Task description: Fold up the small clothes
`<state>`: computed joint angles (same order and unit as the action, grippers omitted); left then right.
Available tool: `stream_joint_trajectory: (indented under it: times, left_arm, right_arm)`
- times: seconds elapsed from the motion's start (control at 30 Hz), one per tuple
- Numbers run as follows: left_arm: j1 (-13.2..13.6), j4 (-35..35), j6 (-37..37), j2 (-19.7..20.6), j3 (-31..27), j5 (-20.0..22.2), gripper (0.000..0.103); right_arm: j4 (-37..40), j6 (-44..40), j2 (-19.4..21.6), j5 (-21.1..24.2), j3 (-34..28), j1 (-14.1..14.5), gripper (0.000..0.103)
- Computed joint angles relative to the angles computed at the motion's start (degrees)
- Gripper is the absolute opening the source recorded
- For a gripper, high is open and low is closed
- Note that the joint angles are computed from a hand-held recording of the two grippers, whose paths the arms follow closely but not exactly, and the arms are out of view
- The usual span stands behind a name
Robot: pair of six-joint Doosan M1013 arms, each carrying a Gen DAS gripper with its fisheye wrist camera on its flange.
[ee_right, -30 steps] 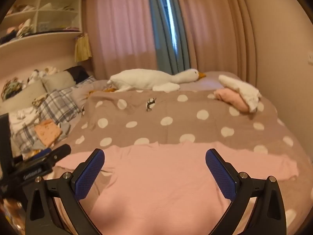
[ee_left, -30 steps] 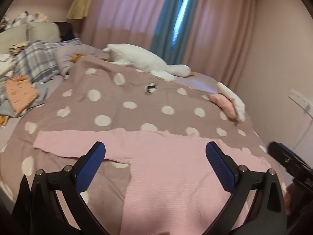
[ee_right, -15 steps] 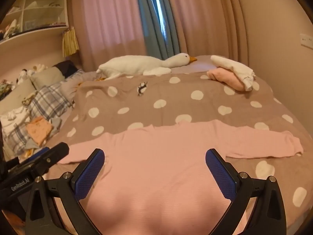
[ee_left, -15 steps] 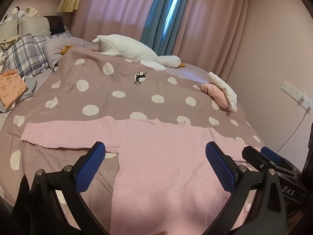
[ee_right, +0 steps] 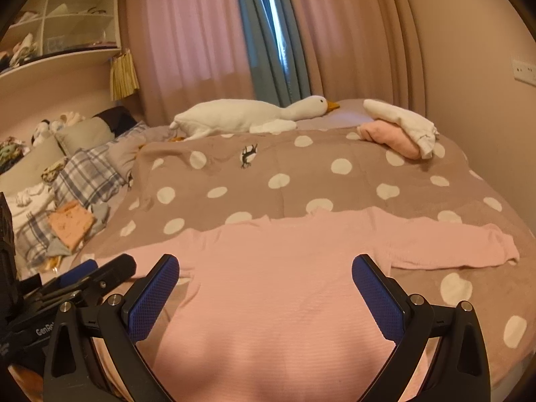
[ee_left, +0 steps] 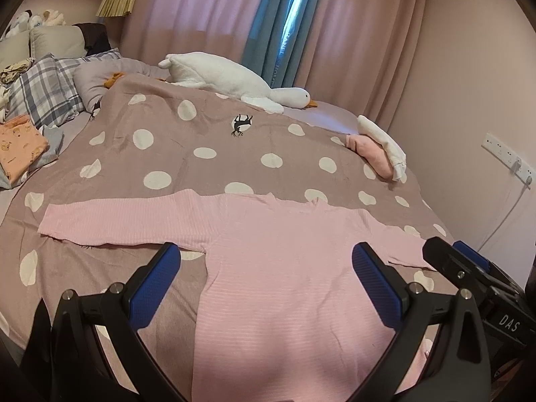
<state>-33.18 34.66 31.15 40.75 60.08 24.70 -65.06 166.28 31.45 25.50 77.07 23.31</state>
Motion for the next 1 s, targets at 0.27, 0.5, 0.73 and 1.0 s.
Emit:
stream_joint_trajectory:
  times: [0.27, 0.5, 0.73, 1.0]
  left_arm:
    - [-0.67, 0.09, 1.37, 0.75, -1.51, 3.25, 0.103]
    - [-0.55, -2.26, 3.7, 1.46, -2.71, 4.75, 0.103]
    - [-0.62, -1.58, 3.16, 2.04, -3.61, 6.46, 0.102]
    - [-0.6, -1.45, 3.05, 1.99, -3.39, 6.4, 0.102]
  right_arm:
    - [0.03, 1.02, -0.01, 0.04, 0.51, -0.34, 0.102]
    - [0.88, 0.89, -0.05, -0.04, 0.81, -0.55, 0.102]
    - [3.7, -1.43, 0.07, -0.44, 0.61, -0.86, 0.102]
    - [6.31, -3.88, 0.28, -0.68, 0.06, -1.12, 0.102]
